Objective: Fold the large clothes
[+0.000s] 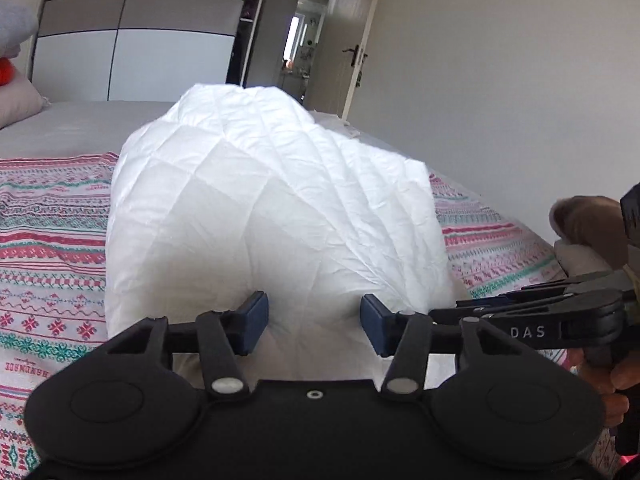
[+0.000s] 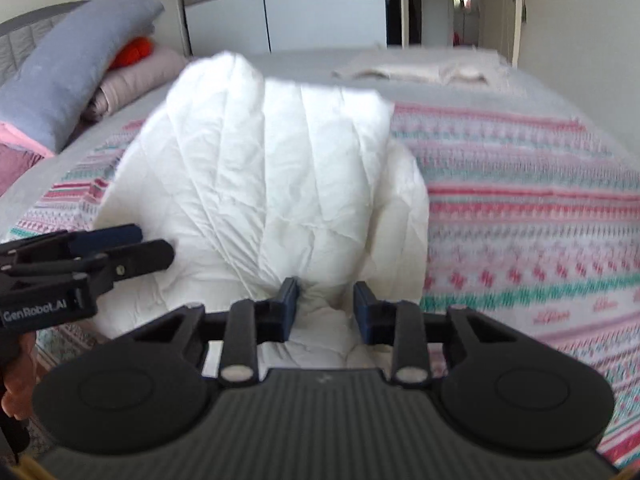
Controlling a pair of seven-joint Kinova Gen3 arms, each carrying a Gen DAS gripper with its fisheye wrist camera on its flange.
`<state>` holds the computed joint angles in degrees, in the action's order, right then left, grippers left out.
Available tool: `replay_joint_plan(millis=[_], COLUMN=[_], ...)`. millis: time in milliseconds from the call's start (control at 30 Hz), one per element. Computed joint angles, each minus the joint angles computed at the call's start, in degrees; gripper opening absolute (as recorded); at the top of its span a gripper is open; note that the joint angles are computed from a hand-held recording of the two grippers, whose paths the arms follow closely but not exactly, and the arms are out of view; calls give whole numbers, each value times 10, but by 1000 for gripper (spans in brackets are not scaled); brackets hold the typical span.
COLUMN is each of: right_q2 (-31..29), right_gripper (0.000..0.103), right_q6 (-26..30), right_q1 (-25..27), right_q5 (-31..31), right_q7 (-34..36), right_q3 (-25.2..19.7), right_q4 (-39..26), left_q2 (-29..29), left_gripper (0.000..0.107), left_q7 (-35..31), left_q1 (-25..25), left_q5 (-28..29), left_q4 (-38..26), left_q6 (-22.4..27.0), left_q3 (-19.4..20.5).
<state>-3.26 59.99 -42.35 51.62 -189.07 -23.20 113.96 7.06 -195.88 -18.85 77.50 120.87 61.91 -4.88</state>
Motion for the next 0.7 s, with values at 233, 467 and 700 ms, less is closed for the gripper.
replay_joint_plan(millis=[233, 467, 700], right_q2=[2, -49, -40], right_gripper=[30, 64, 86], right_q6=[11, 45, 176], right_q1=[-8, 7, -34], right_q5=[-29, -4, -5], right_q7=[17, -62, -103], right_q3=[3, -50, -112], right_q4=[-11, 6, -22], left_q2=[-11, -81, -180], left_gripper=[57, 77, 101], left_q7=[8, 68, 194], left_q1=[-15, -16, 16], left_q5=[-11, -20, -98], left_q4=[-8, 9, 40], left_q6=[20, -4, -108], left_q3=[-8, -31, -31])
